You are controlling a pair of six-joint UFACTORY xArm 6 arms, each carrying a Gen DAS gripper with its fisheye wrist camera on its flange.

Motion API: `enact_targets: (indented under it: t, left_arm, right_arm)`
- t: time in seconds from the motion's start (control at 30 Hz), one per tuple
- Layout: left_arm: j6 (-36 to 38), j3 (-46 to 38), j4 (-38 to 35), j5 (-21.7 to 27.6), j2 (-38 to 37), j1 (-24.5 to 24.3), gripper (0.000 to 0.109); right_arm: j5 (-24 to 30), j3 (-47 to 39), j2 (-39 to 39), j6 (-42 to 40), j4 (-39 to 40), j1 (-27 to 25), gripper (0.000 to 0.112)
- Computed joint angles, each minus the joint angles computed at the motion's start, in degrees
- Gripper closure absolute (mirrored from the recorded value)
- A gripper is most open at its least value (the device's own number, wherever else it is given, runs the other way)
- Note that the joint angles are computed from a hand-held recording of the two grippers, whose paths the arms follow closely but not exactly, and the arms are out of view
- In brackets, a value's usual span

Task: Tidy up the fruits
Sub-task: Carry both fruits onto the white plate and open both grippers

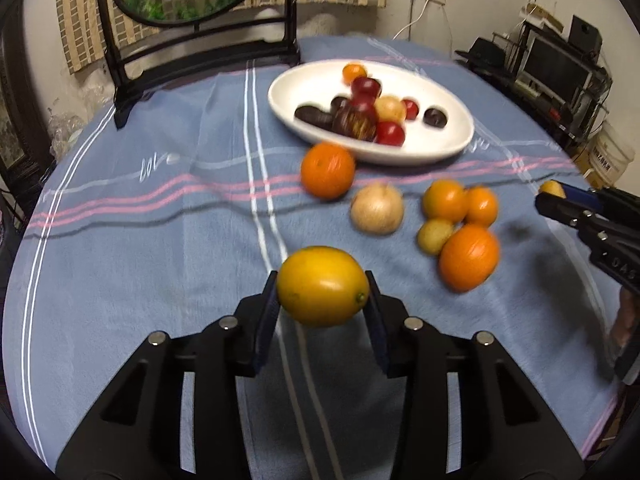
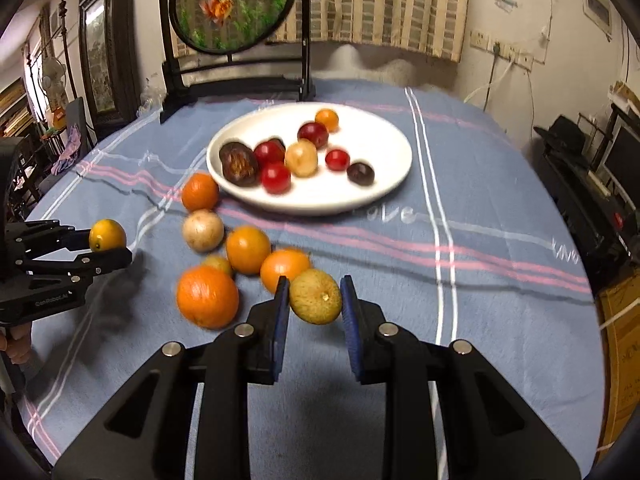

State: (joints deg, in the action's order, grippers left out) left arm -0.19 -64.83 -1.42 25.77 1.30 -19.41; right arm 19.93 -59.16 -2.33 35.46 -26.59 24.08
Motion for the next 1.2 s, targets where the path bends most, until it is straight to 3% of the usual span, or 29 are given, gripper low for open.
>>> enact_targets:
  t: [0.33, 0.67, 0.77, 0.8, 0.83, 0.9, 0.93, 1.2]
  left_arm:
    - [-2.0, -19.6, 1.2, 3.5, 12.2, -0.5, 0.068]
    - [-3.1, -42.1, 1.9, 10.4, 28.9, -0.7, 0.068]
    - [-2.6, -47.0, 1.1, 12.4, 32.7, -0.6, 0.067]
    - [-3.0, -48.0, 1.1, 12.5, 33.5, -0.5, 0.066]
    - [-3.5, -47.9, 1.2, 11.6, 33.7, -0.5, 0.058]
    - [-4.5, -44.7, 1.6, 6.4, 32.3, -0.3, 0.051]
    - [-4.8, -43.5, 2.0, 4.9, 31.7, -0.3, 0.046]
    - [-5.5, -35.5, 2.5, 2.9, 25.7, -0.7, 0.040]
  right_arm:
    - [-0.6, -12.2, 7.9, -0.3, -0.9, -1.1, 0.087]
    - [3.0, -24.6, 19.7, -8.5, 4.7, -1.5, 0.087]
    - [3.9, -27.5, 22.5, -5.1, -0.7, -2.2, 0.080]
    - [4.6, -28.5, 23.2, -3.1, -3.9, -2.2, 0.060]
    - [5.5, -29.1, 23.7, -0.1, -8.3, -2.1, 0.055]
    - [6.6, -30.2, 24.4, 1.7, -12.2, -1.9, 0.055]
    - [6.1, -30.1, 24.5, 0.3, -10.5, -2.0, 0.055]
    - [4.7, -25.0, 20.6, -3.1, -3.0, -2.5, 0.055]
